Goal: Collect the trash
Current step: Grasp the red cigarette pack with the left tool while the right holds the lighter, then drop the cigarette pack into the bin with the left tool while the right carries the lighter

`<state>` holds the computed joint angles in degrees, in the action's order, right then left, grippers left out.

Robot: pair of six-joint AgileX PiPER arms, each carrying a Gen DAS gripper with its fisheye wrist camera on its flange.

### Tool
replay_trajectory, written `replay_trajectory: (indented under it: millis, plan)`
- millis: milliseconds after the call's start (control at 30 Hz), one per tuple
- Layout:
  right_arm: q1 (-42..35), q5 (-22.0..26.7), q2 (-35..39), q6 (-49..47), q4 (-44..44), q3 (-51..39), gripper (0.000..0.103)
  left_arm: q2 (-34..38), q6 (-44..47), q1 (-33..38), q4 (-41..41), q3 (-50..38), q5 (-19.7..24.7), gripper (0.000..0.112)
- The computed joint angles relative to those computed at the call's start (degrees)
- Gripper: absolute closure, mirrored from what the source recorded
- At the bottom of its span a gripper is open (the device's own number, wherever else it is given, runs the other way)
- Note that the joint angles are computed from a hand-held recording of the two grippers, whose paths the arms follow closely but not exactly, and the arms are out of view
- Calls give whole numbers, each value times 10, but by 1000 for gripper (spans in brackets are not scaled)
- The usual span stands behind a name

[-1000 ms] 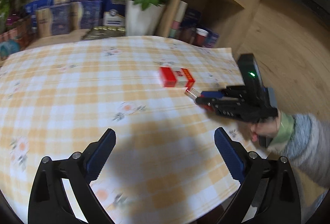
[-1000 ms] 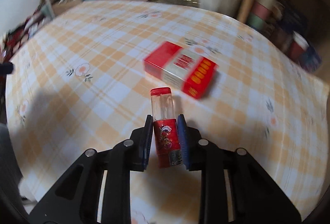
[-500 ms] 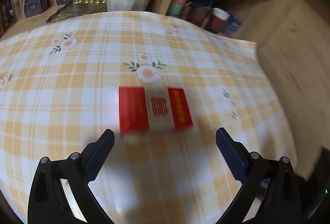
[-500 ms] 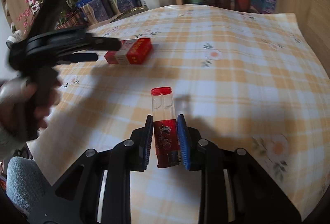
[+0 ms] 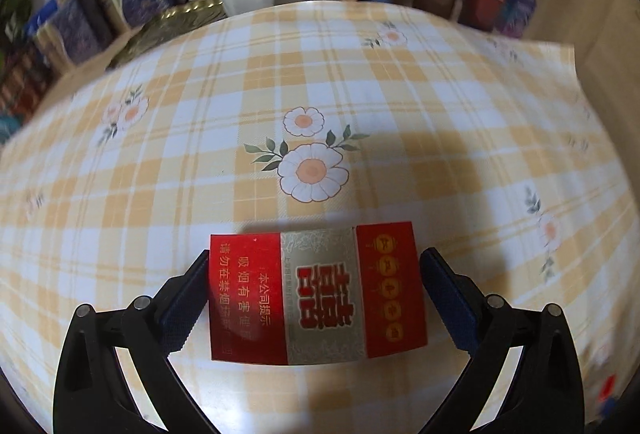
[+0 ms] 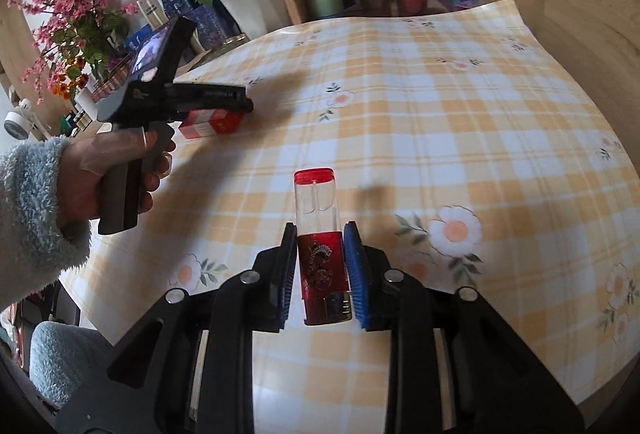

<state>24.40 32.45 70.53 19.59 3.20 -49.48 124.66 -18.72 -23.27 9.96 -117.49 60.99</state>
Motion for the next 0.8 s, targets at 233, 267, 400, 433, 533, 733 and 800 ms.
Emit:
replay_trajectory:
  millis: [233, 267, 400, 433, 533, 733, 800]
  plan:
    - [-1, -1, -25, 22, 6, 13, 76, -86, 43, 6, 8, 123, -55, 26]
    - [5, -3, -23, 33, 0, 12, 76, -100, 51, 8, 2, 141, -65, 26]
    - [44, -5, -16, 75, -27, -2, 76, -191, 106, 25, -41, 246, -108, 26]
    - [54, -4, -13, 83, -34, -9, 76, -213, 119, 27, -51, 268, -114, 26]
    - [92, 1, -5, 116, -59, -28, 76, -307, 175, 45, -108, 362, -130, 26]
    - [169, 29, 11, 168, -96, -70, 76, -540, 247, 122, -216, 545, -100, 26]
    - [196, 41, 18, 184, -108, -86, 76, -611, 288, 178, -256, 582, -60, 26]
